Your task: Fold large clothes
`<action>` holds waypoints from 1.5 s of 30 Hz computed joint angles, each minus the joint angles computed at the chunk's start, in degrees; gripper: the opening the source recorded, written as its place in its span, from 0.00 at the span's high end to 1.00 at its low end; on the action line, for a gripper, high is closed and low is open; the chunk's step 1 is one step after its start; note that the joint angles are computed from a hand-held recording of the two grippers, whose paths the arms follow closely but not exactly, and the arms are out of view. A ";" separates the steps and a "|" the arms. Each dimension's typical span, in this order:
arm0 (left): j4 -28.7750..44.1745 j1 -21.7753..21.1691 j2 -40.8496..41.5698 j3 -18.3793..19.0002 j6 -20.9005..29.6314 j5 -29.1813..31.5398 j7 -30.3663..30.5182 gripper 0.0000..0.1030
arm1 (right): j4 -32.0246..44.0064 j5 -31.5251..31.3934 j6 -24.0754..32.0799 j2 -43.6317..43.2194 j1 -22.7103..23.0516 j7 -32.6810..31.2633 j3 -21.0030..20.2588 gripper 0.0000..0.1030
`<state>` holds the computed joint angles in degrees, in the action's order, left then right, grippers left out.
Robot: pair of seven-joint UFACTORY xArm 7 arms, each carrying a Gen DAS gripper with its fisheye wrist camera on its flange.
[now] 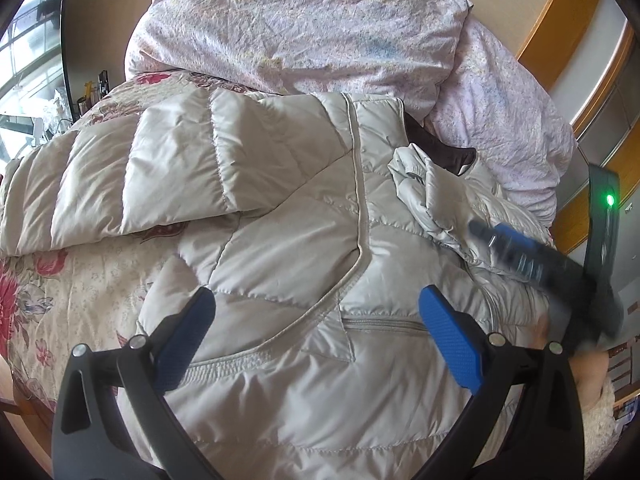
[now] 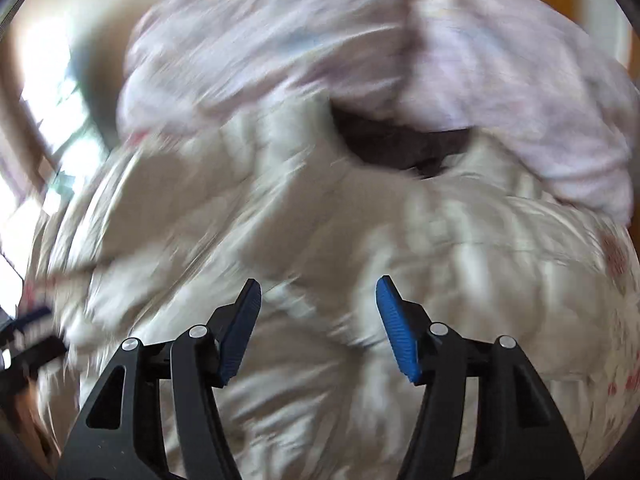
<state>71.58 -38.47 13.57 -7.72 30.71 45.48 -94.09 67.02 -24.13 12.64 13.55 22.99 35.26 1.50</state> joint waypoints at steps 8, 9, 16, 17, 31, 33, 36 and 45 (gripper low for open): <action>-1.41 0.48 -1.85 -0.35 2.11 1.02 -1.44 0.02 | 16.13 -4.83 16.99 13.19 3.74 8.75 -4.28 0.34; -1.81 0.69 -2.22 -0.44 2.28 1.05 -1.63 0.02 | 16.97 -7.35 17.86 13.99 5.27 10.53 -5.46 0.34; -4.79 2.41 -5.05 -1.40 4.41 0.81 -2.64 0.02 | 16.45 -8.11 15.92 14.41 3.96 12.12 -4.72 0.33; -5.92 2.72 -6.16 -1.55 5.31 0.93 -3.36 0.02 | 16.11 -8.55 15.35 14.30 4.11 12.63 -5.02 0.33; -28.98 17.40 -21.67 -3.35 -3.94 -4.34 -17.38 0.10 | 15.42 -9.81 14.24 13.84 4.39 14.31 -5.25 0.31; -30.28 19.56 -22.03 -4.10 -5.43 -4.35 -18.87 0.10 | 15.38 -9.84 14.25 13.80 4.33 14.20 -5.23 0.31; -31.22 22.34 -21.93 -5.27 -7.03 -4.03 -20.45 0.10 | 15.11 -9.86 14.06 13.62 4.34 14.34 -5.23 0.31; -32.54 27.77 -20.80 -5.17 -10.56 2.60 -28.50 0.32 | 15.17 -9.84 14.01 13.65 4.33 14.54 -5.21 0.31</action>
